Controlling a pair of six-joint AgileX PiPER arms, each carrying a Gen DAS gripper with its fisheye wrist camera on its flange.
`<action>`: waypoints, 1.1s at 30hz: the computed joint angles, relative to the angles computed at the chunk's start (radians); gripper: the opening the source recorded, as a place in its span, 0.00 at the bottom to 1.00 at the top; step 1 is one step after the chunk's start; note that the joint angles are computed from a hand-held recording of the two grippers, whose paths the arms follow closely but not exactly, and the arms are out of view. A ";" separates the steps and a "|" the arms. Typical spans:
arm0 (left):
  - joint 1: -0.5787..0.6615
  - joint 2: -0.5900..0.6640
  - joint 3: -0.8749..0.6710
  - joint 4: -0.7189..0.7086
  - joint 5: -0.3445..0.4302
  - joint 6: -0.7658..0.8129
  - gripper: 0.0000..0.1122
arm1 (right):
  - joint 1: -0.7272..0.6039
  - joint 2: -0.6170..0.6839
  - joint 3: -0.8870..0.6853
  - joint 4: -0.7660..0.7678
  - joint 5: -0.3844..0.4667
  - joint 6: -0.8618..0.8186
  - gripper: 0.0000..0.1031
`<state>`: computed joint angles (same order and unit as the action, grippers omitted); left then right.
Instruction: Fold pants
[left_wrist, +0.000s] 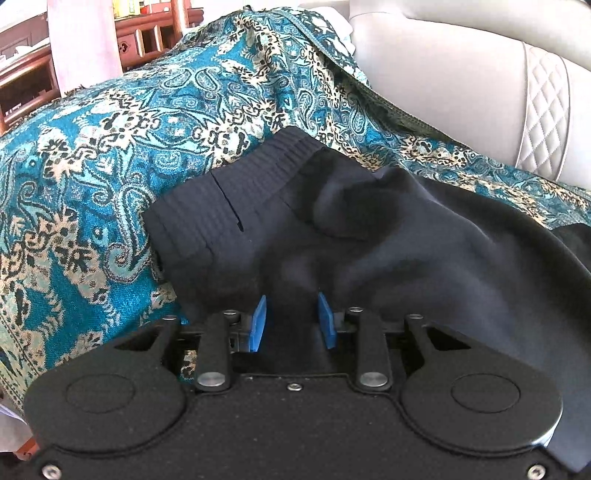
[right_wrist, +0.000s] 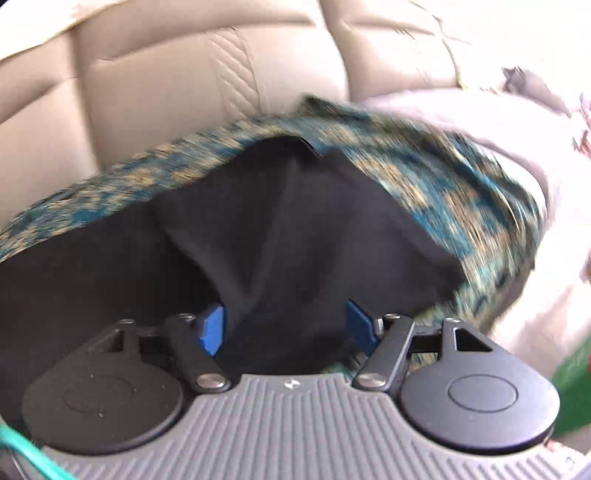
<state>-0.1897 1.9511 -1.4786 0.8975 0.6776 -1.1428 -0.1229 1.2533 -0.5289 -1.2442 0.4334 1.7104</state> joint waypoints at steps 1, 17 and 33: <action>0.002 -0.001 0.001 -0.001 -0.003 0.000 0.27 | 0.046 0.010 -0.011 -0.052 0.039 0.022 0.78; 0.062 -0.010 -0.014 -0.138 -0.034 0.082 0.35 | -0.030 0.403 -0.410 -0.083 0.065 0.071 0.05; 0.073 0.023 -0.092 -0.217 0.021 0.201 0.35 | -0.476 0.066 -0.030 0.059 -0.206 0.039 0.09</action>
